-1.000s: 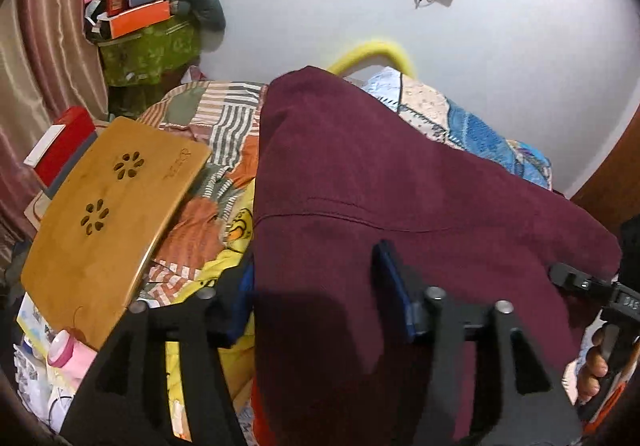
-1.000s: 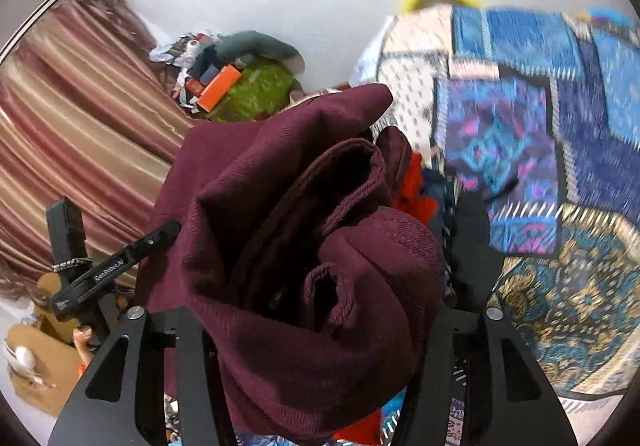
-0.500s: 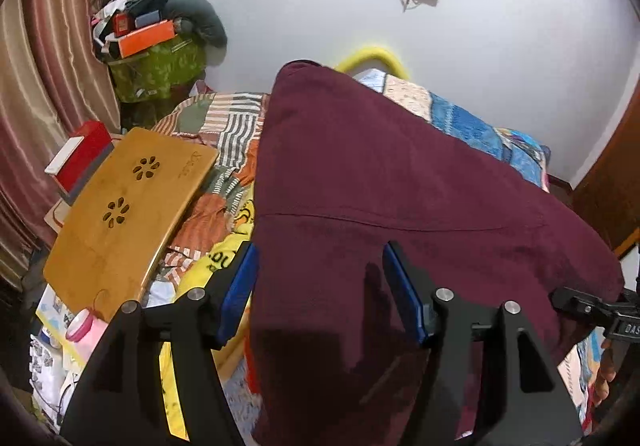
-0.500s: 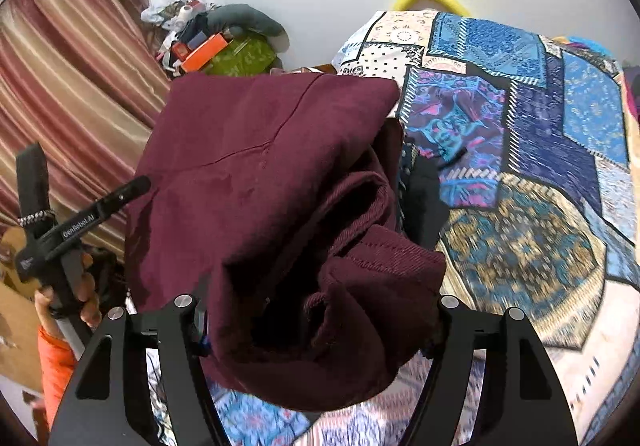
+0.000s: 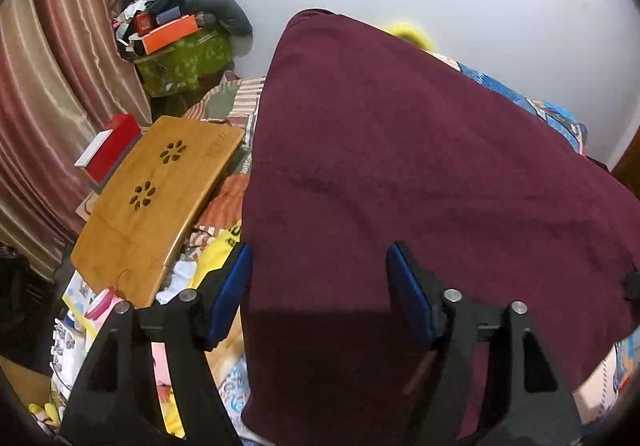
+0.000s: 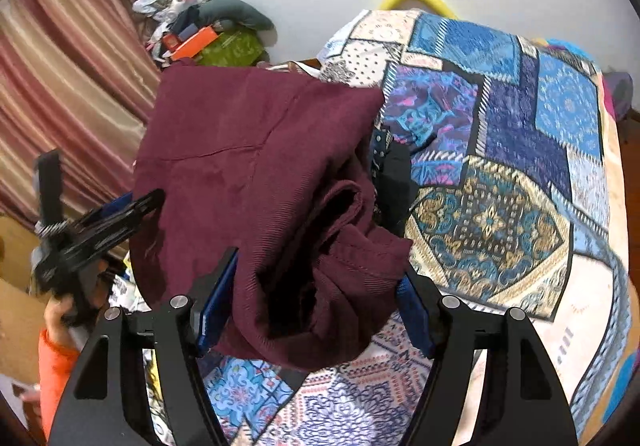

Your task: Fold large clothes

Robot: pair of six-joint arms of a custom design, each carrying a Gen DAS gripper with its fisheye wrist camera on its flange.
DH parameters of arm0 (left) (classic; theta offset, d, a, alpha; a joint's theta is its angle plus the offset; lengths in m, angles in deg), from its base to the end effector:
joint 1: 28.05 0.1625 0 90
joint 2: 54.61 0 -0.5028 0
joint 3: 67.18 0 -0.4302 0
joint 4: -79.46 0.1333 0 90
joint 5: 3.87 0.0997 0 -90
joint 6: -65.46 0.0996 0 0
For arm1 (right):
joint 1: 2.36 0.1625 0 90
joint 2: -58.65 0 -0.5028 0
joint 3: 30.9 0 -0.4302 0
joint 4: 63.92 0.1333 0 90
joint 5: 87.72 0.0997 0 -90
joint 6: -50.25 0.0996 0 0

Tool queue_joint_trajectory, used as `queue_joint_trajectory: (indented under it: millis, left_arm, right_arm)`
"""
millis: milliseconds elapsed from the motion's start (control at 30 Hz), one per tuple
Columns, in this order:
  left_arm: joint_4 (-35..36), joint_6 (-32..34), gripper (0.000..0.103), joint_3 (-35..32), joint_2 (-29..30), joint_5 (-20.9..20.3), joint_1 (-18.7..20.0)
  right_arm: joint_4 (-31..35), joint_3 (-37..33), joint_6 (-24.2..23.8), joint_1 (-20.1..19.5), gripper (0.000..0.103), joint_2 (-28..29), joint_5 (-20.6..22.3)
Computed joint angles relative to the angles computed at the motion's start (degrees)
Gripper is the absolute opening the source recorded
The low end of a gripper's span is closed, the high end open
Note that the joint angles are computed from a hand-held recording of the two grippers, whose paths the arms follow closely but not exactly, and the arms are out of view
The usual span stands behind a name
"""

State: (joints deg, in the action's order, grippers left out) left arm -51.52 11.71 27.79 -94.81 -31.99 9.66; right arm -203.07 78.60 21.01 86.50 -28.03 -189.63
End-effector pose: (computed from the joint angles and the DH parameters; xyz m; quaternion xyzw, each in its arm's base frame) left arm -0.4326 -0.6140 0.0663 0.0509 0.8522 -0.3458 0.3893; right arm 0.1016 -0.5604 0.4545 0.2122 -0.9452 0.1921 0.1568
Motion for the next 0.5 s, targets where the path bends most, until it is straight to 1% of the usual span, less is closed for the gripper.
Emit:
queue_joint_trajectory:
  millis: [100,200,267,333,400,500]
  left_arm:
    - [-2.1,0.7,0.073,-0.8,0.7,-0.6,1.5]
    - [-5.1,1.4,0.075,-0.7,0.9,-1.0,2.6]
    - [-7.8,1.9,0.075,0.1,0.5,-1.6,2.8]
    - [-9.4,1.6,0.075,1.1,-0.1,-2.1,2.5]
    - [-8.9,-0.2,0.074,2.0,-0.8,-2.2,1.6]
    - [-8.9,-1.7,0.074,3.9,-2.2,-0.9,-0.6]
  right_arm:
    - [-2.9,0.4,-3.3,-0.2,0.069,-0.5,-0.3]
    - [-10.9,1.6,-7.7,0.3,0.069,-0.7,-3.8]
    - [-13.0,1.8,-10.3,0.4,0.069,-1.3,-4.7]
    - [-17.7,3.2,-13.1,0.7,0.069,-2.3,-5.4]
    - [-19.0,3.9,-13.8,0.8,0.069,-3.4,-4.6]
    - [-18.4,4.9,-13.5,0.9,0.069,-5.8,-2.0]
